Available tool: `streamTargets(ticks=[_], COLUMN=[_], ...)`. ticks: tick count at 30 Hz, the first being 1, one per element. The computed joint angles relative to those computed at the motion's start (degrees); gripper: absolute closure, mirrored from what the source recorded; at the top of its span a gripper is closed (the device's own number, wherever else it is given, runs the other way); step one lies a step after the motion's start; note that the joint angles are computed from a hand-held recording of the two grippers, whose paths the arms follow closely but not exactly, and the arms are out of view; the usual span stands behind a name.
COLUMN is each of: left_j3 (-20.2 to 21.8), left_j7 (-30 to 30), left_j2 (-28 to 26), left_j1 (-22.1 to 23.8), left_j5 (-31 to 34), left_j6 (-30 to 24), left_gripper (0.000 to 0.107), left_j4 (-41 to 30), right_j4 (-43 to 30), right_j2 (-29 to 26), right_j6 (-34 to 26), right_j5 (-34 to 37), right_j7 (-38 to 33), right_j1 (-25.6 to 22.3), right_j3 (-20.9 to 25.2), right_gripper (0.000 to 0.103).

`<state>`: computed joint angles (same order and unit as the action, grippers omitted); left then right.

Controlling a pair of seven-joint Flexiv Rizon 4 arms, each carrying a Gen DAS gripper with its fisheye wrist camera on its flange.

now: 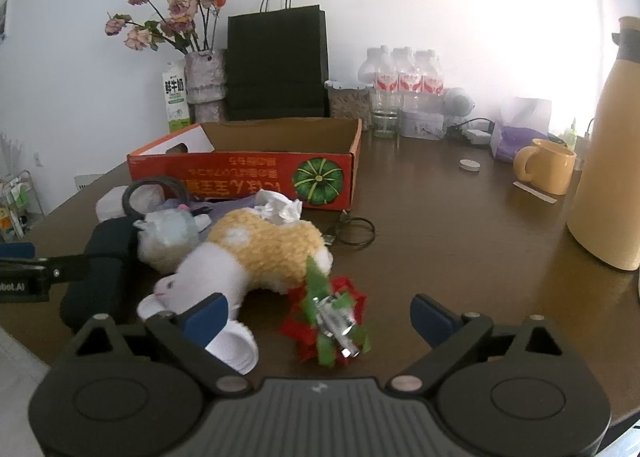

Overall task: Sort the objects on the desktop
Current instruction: 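Grasp the black zippered case with the left tool while the right tool grasps the red flower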

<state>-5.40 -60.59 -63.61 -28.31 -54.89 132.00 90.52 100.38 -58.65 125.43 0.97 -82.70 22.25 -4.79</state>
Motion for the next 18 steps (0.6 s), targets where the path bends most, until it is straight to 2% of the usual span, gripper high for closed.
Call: streamTargets(ticks=[3, 8, 12, 18], left_j3=[0.7, -0.6, -4.9, -13.3], left_j7=[3.9, 15.3, 27.3, 40.7], left_j2=[-1.5, -4.7, -7.7, -12.2], left_j1=[-1.4, -2.8, -2.4, -0.3], left_j5=[-5.5, -17.4, -27.0, -31.9], left_j6=[-2.3, -3.2, -1.1, 5.1], left_gripper=[0.004, 0.004, 0.004, 0.004], left_j4=[-3.8, -12.1, -20.5, -31.9], right_j4=[-1.8, -4.3, -5.7, -7.2], right_j2=[-0.8, -2.1, -3.1, -4.4], right_j6=[-2.1, -4.6, -6.0, -7.3], right_j5=[-2.3, -6.7, -10.6, -16.3], right_j7=[0.8, 2.5, 4.1, 6.3], right_j1=[-1.7, -4.8, -7.4, -11.2], right_j3=[0.9, 2.9, 4.9, 7.8], right_gripper=[0.01, 0.018, 0.019, 0.029])
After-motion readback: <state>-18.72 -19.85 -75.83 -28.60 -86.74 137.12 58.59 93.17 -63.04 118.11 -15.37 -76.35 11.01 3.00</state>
